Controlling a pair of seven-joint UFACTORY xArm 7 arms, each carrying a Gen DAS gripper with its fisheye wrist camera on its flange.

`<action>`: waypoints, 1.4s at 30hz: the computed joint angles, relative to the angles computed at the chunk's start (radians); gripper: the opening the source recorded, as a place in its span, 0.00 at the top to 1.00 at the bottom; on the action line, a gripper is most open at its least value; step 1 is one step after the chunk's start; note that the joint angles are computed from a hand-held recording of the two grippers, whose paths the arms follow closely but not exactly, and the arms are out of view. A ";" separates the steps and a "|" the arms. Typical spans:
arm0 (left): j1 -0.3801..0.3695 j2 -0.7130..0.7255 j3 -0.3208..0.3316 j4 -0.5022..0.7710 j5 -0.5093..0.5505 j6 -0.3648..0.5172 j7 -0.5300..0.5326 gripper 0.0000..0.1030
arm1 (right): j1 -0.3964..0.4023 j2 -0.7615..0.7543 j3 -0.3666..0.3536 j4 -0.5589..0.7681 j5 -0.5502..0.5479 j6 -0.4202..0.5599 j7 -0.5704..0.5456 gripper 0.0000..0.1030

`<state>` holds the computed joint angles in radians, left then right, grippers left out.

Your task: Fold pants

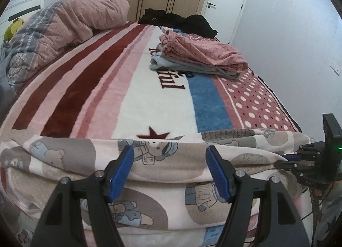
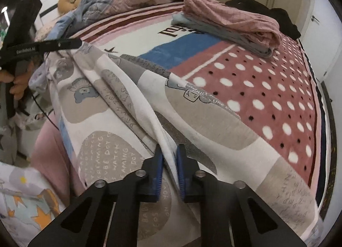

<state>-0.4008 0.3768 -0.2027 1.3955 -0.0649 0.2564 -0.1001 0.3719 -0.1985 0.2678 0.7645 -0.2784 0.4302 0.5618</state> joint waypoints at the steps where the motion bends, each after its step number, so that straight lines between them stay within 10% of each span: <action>1: -0.008 0.001 0.007 0.000 0.007 0.000 -0.009 0.36 | 0.003 -0.007 0.001 -0.008 0.004 -0.010 0.006 0.96; 19: -0.032 -0.037 0.061 -0.066 0.096 -0.036 -0.113 0.33 | 0.112 -0.162 0.029 -0.152 0.222 -0.076 0.031 0.93; 24: -0.022 -0.086 0.092 -0.119 0.127 -0.077 -0.166 0.32 | 0.047 -0.052 0.062 -0.051 0.158 -0.198 0.064 0.47; 36: 0.126 -0.189 0.082 -0.274 0.063 -0.135 -0.184 0.31 | 0.215 0.600 -0.044 0.655 0.068 -0.138 -0.092 0.50; 40: 0.170 -0.190 0.054 -0.294 -0.013 -0.146 -0.135 0.31 | 0.275 0.731 -0.082 0.834 0.093 -0.078 -0.124 0.92; 42: 0.182 -0.191 0.051 -0.303 -0.037 -0.146 -0.121 0.31 | 0.264 0.764 -0.051 0.873 0.136 -0.073 -0.181 0.95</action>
